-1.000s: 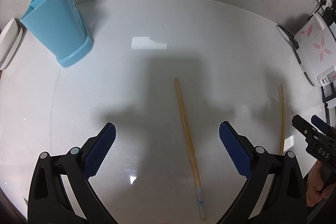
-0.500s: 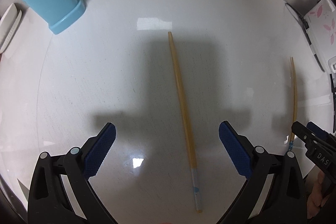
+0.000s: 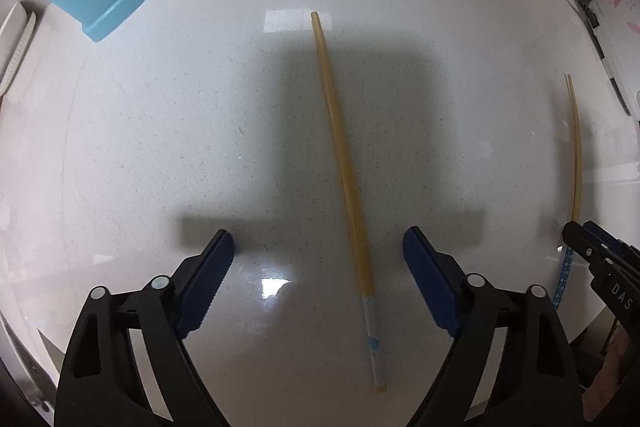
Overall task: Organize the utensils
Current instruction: 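Close the left tool on a light-blue-tipped chopstick while the right tool closes on a blue-patterned chopstick, then lift both held chopsticks and carry them to the blue holder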
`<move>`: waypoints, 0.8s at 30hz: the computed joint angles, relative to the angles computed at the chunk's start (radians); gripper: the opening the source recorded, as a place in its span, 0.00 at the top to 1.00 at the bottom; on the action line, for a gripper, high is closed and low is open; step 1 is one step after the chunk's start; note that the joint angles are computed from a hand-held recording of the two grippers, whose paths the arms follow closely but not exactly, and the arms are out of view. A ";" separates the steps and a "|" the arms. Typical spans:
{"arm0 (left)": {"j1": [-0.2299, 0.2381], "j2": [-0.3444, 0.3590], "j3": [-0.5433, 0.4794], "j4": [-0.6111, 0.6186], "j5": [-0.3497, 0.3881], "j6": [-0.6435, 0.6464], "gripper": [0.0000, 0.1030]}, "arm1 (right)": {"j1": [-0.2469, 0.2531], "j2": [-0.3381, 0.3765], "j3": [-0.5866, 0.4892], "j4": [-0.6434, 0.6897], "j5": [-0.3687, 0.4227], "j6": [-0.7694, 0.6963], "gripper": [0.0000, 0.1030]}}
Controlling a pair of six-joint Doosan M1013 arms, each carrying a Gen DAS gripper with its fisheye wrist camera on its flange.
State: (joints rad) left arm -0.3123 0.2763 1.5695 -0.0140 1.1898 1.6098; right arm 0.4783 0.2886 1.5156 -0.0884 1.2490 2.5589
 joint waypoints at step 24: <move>0.047 -0.024 -0.013 -0.064 0.011 0.106 0.94 | 0.023 0.031 -0.047 -0.029 -0.001 0.024 0.94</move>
State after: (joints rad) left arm -0.2648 0.2518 1.5561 -0.0781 1.2012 1.7160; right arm 0.5011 0.3198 1.4690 -0.1172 1.2479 2.5824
